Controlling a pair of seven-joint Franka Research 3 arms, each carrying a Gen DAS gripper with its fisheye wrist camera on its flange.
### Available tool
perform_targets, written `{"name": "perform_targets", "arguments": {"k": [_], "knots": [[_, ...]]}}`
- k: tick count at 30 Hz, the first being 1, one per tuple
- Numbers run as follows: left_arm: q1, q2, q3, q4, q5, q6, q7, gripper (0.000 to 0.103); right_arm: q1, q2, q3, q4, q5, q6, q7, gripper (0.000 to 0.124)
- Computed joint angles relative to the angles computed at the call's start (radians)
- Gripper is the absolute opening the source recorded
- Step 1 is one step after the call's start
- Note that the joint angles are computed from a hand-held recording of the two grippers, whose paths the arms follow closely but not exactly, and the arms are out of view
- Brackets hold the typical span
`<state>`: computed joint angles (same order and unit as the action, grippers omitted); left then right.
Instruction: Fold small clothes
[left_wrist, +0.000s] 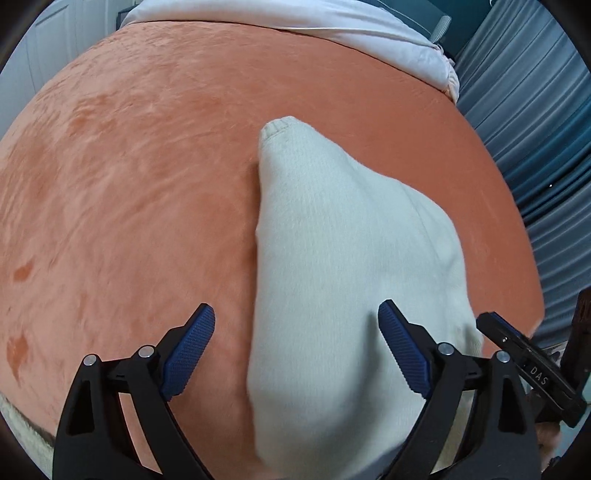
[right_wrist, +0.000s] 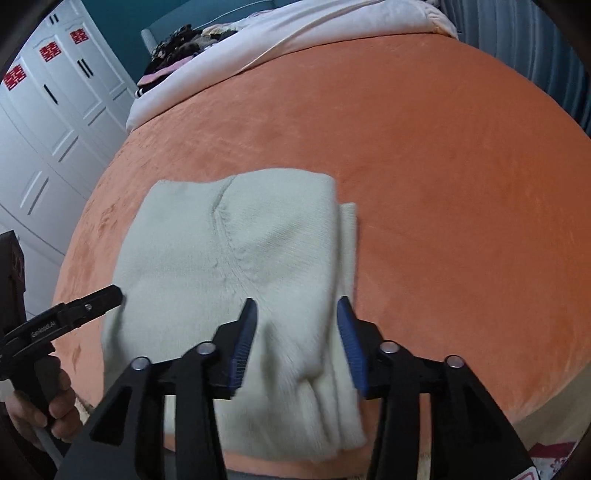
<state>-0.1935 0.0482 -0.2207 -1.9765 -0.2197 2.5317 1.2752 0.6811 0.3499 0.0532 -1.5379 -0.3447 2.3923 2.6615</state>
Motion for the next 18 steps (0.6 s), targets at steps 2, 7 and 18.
{"name": "perform_targets", "arguments": {"k": [2,7,18], "knots": [[0.002,-0.056,0.002,-0.069,-0.024,0.005,0.021,0.091,0.007,-0.071,0.005,-0.106,0.002,0.011,0.058,0.055],[-0.027,-0.146,0.011,-0.199,-0.004,0.016,0.011,0.092,-0.016,-0.152,0.060,-0.280,0.068,0.130,0.131,0.042],[-0.046,-0.121,0.024,-0.213,0.070,0.005,0.011,0.095,-0.026,-0.095,0.080,-0.256,0.097,0.086,0.082,0.008]]}}
